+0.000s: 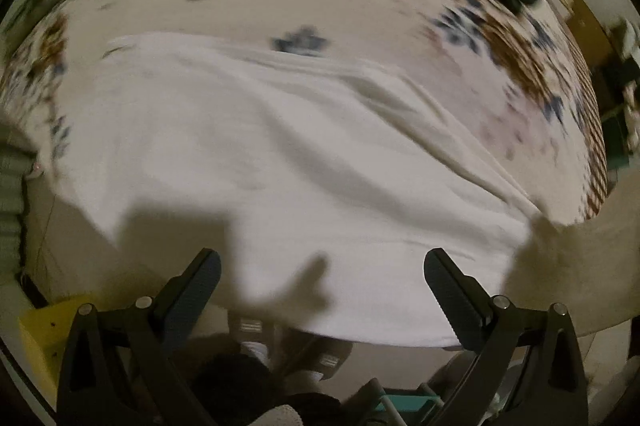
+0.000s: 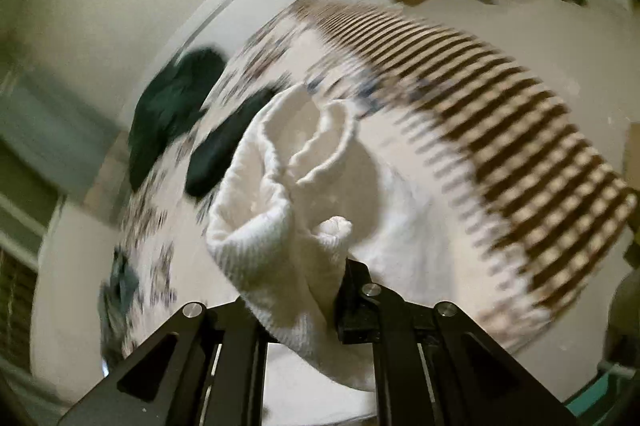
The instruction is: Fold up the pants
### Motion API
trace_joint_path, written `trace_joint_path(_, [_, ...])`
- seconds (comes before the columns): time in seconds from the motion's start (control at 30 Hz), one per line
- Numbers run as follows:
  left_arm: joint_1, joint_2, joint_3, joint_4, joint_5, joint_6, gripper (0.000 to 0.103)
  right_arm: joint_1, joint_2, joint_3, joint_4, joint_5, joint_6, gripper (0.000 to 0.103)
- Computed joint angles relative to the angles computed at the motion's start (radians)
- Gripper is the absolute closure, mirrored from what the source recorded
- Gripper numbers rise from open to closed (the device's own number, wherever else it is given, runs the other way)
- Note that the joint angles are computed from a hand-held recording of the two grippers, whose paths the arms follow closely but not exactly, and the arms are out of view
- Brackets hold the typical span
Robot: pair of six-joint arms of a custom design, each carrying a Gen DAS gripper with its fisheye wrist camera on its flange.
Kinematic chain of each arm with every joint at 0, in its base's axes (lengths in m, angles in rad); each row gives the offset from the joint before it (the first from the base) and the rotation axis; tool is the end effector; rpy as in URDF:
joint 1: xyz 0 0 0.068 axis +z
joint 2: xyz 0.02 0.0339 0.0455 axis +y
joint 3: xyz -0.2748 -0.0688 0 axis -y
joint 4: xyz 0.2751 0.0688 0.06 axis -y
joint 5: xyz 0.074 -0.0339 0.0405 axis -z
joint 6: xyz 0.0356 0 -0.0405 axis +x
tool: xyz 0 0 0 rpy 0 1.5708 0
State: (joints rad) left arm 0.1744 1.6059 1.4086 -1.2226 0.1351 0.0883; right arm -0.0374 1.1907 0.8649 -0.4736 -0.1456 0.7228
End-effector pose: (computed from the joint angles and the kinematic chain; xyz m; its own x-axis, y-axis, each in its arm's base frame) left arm 0.3235 0.0521 0.2850 -0.9833 -0.0845 -0.1615 -0.0655 0.9907 -0.1194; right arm 0.2740 -0.0051 0.2592 -0.5797 0.6766 -0.4540 0.4259 0.7266 0.5392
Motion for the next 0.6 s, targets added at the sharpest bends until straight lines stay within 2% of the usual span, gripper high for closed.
trace_joint_path(0.07, [0.088,0.005,0.014,-0.012,-0.006,0.044,0.000,0.171,0.094,0.028,0.039,0.068,0.060,0.092])
trace_joint_path(0.23, [0.294,0.064,0.061,-0.007,-0.016,0.149,0.000,0.483,0.400,0.147,0.111,0.199,0.075,0.092])
trace_joint_path(0.37, [0.387,0.116,0.097,0.003,-0.030,0.187,0.000,0.621,0.645,0.294,0.117,0.240,0.026,0.092])
trace_joint_path(0.47, [0.427,0.149,0.116,0.005,-0.030,0.191,0.000,0.697,0.791,0.436,0.039,0.265,-0.009,0.092])
trace_joint_path(0.57, [0.440,0.158,0.124,0.009,-0.025,0.190,0.000,0.706,0.899,0.548,-0.058,0.219,-0.027,0.079])
trace_joint_path(0.6, [0.439,0.158,0.129,0.006,-0.020,0.188,0.000,0.693,0.887,0.535,-0.041,0.164,-0.026,0.064])
